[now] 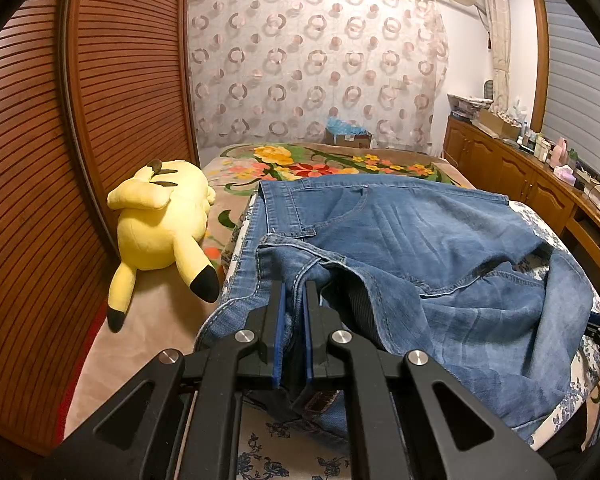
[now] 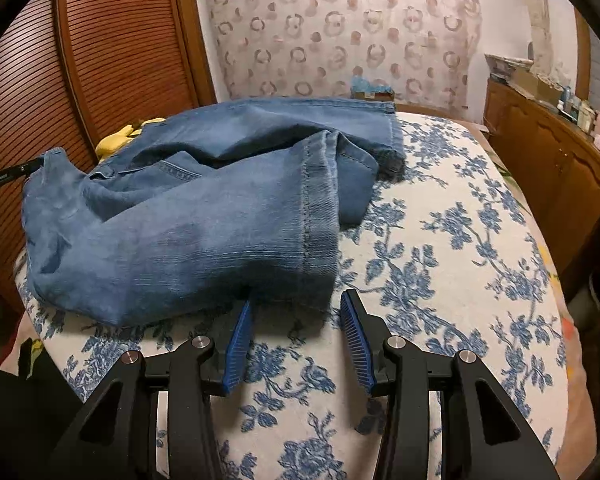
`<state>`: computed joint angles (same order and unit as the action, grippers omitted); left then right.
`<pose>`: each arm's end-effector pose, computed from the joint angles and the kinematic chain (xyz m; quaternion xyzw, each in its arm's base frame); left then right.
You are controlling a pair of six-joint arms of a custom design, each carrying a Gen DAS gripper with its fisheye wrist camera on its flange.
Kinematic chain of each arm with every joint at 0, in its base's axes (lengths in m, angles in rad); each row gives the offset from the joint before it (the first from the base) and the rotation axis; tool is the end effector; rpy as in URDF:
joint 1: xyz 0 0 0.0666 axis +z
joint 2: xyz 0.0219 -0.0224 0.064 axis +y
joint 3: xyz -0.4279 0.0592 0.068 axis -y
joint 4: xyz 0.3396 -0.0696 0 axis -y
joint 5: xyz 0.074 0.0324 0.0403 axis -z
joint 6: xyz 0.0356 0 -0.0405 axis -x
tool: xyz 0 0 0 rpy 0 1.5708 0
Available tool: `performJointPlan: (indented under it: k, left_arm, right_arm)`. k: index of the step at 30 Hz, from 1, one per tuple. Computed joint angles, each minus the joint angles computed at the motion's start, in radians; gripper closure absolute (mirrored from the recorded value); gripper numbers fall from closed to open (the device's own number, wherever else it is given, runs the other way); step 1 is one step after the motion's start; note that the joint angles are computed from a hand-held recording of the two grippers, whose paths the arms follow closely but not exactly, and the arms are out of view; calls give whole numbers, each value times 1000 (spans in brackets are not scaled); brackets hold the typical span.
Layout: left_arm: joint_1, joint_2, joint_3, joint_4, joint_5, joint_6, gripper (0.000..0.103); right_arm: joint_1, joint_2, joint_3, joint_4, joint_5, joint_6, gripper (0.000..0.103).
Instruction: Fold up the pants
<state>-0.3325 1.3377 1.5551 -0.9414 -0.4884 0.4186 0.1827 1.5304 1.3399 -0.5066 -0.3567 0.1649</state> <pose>0.3831 -0.1150 0.5659 -0.1373 0.8796 0.0588 0.4517 0.4779 0.1005 0.4275 -0.2281 0.8653 0.1644 0.4149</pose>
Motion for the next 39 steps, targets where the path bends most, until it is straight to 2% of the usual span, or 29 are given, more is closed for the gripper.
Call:
performJointPlan:
  k: [2,4,7,12,16,19,31,39]
  left_arm:
    - [-1,1,1,0,0,-1,94]
    - [0,0,0,-2,0,0,94]
    - [-1,-1,0,0,-4,0,94]
    - [-2,11,35,9,-28,-15,94]
    - [14,32,80,12,-40,-47,94]
    - [36,44,103,20,-32,-68,94]
    - [105,114,202,1,10,-99,94]
    - [144,206,354,-47,45,-130,94]
  right_arm:
    - [2,3,0,8,-4,-2,69]
    - [-3,5,4,8,-33,-6,90]
    - [-13,-7,-6,27,-77,-10,94]
    - [-41,-47,-24,61,-116,-15,97]
    - [-93,-62,-6,107,-157,-79,98]
    - [-118,-56,27,115,-176,-89,98]
    - [-105,8,142,128,-126,-103,98]
    - [-98,86,275,61,-106,-110,98]
